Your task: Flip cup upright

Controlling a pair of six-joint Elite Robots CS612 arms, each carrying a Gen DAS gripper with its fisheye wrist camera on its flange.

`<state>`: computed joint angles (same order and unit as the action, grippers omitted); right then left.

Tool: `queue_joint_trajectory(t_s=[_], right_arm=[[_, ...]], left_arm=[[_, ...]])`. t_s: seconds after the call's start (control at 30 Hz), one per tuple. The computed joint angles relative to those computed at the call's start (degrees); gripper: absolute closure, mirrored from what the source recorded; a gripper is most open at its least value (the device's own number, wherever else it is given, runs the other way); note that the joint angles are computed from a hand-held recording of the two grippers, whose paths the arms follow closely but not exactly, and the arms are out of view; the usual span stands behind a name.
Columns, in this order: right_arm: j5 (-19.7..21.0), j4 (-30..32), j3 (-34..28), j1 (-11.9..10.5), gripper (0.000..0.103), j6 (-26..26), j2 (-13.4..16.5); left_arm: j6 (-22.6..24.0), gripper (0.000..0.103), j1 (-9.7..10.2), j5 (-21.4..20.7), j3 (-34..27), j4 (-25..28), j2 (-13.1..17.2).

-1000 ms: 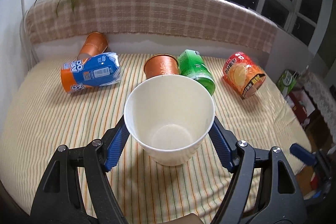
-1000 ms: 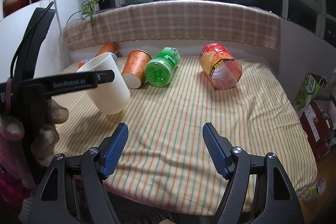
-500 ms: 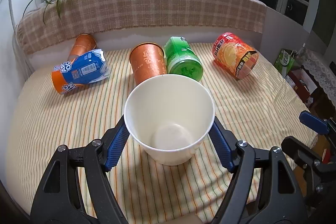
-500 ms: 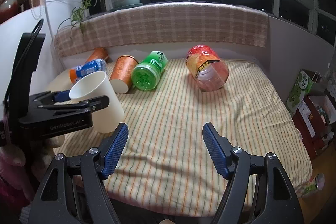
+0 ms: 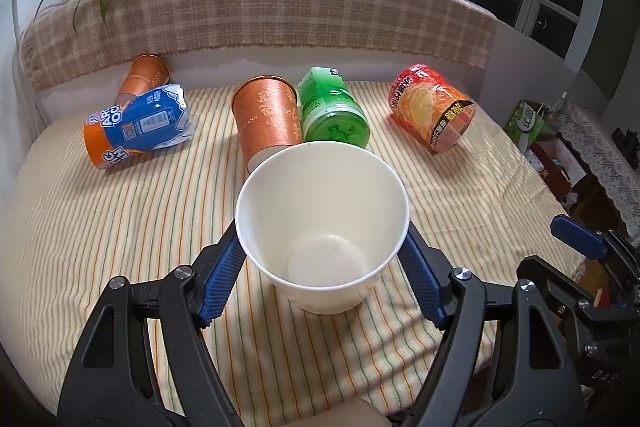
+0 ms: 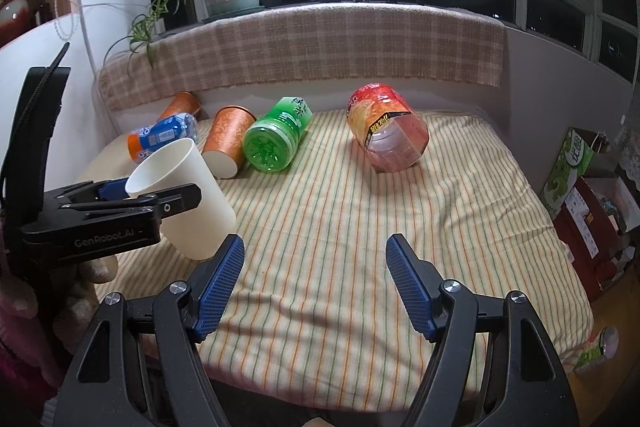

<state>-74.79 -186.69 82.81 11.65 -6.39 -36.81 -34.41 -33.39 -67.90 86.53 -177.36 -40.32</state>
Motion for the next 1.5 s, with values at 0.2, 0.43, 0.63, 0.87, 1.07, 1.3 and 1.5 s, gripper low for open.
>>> queue_joint_trajectory(t_s=[0.2,0.43,0.63,0.87,1.07,1.3,1.5], right_arm=[[-0.07,-0.19,0.17,-0.02,0.03,0.27,-0.04],[-0.11,-0.46,0.25,-0.03,0.03,0.44,-0.08],[0.03,-1.01,0.43,-0.1,0.03,1.07,-0.16],[-0.23,-2.38,0.67,-0.05,0.03,1.98,-0.32],[-0.72,-3.67,0.62,0.14,0.03,2.81,-0.43],[-0.95,-5.75,0.88,0.52,0.024,3.05,-0.6],[-2.68,-9.58,1.3,1.23,0.023,2.06,-0.68]], left_arm=[[0.61,0.023,0.07,-1.77,0.27,-1.37,-0.09],[1.11,0.013,-0.07,-2.17,1.33,-3.31,-0.56],[1.17,0.012,-0.34,-1.4,2.92,-4.1,-1.65],[2.64,0.012,-1.48,4.08,5.7,-7.4,-3.3],[3.02,0.012,-2.56,9.82,8.4,-11.73,-4.64],[2.95,0.012,-3.72,15.53,11.09,-15.88,-5.86],[4.23,0.0,-5.3,23.74,12.96,-20.78,-6.24]])
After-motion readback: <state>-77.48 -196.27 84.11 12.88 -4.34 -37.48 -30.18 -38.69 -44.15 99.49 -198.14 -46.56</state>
